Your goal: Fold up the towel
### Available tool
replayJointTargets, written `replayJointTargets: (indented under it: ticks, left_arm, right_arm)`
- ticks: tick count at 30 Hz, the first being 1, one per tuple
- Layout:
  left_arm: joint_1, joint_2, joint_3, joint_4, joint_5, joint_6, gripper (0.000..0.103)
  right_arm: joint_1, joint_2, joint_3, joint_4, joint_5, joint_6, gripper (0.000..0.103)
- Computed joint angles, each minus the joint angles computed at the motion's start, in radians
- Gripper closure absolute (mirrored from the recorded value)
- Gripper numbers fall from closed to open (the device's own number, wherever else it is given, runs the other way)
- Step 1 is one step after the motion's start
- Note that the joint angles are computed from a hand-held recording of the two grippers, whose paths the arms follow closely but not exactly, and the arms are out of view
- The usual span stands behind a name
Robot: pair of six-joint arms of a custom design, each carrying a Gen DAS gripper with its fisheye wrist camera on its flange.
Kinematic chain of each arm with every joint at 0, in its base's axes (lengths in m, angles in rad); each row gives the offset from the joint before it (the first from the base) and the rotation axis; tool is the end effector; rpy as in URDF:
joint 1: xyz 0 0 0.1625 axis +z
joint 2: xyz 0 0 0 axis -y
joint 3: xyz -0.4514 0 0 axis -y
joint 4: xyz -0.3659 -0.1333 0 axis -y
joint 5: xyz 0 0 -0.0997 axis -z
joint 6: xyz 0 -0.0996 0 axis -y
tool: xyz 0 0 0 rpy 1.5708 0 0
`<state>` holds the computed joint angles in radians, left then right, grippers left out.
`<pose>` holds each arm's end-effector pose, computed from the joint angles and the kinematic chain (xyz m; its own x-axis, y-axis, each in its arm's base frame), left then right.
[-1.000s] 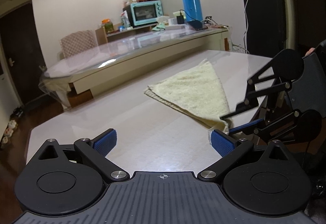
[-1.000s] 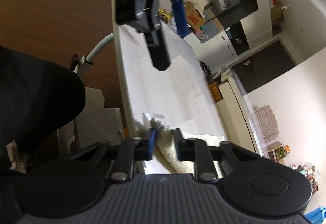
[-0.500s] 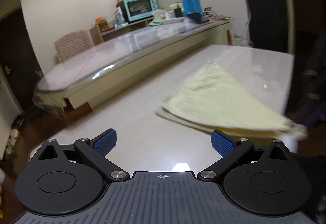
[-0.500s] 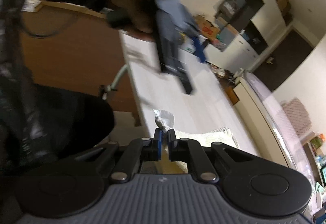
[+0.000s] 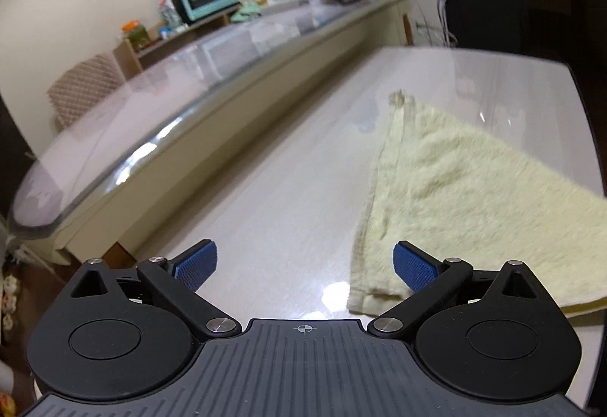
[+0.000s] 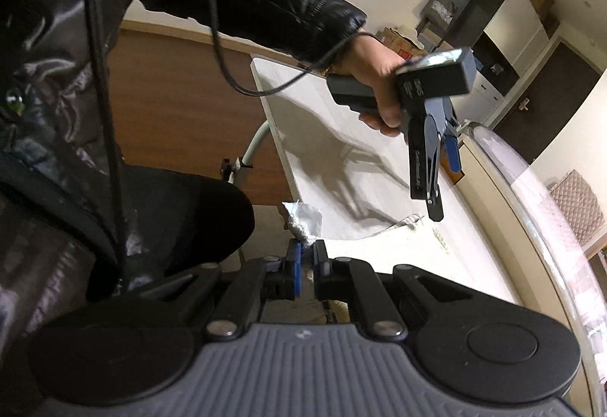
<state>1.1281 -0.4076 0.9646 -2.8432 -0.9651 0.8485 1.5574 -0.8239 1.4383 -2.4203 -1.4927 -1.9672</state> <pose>-0.1941 -0.8530 0.1516 -0.3543 0.5215 -0.7762 0.8912 0.4399 -0.1112 0.1313 -0.7276 0.2095 0.3730 -0.8951 0.2442 -0.9248 -0.3799 0.0199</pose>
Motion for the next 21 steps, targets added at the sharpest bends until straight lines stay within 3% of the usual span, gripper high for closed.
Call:
replayJointTargets:
  ticks: [11,15,21]
  left_arm:
    - [0.022,0.024,-0.068,0.115,0.015,0.013,0.000]
    - [0.012,0.001,-0.023,0.103,0.040,0.007,0.000]
    - [-0.004,-0.039,0.090,-0.010,0.088,0.073,0.001]
  right_arm:
    - [-0.001,-0.003,-0.046,0.096,0.005,0.082,0.096]
    - [-0.002,-0.020,-0.054,0.132,0.015,0.105,0.096]
    - [-0.003,-0.020,-0.092,0.193,0.013,0.104,0.096]
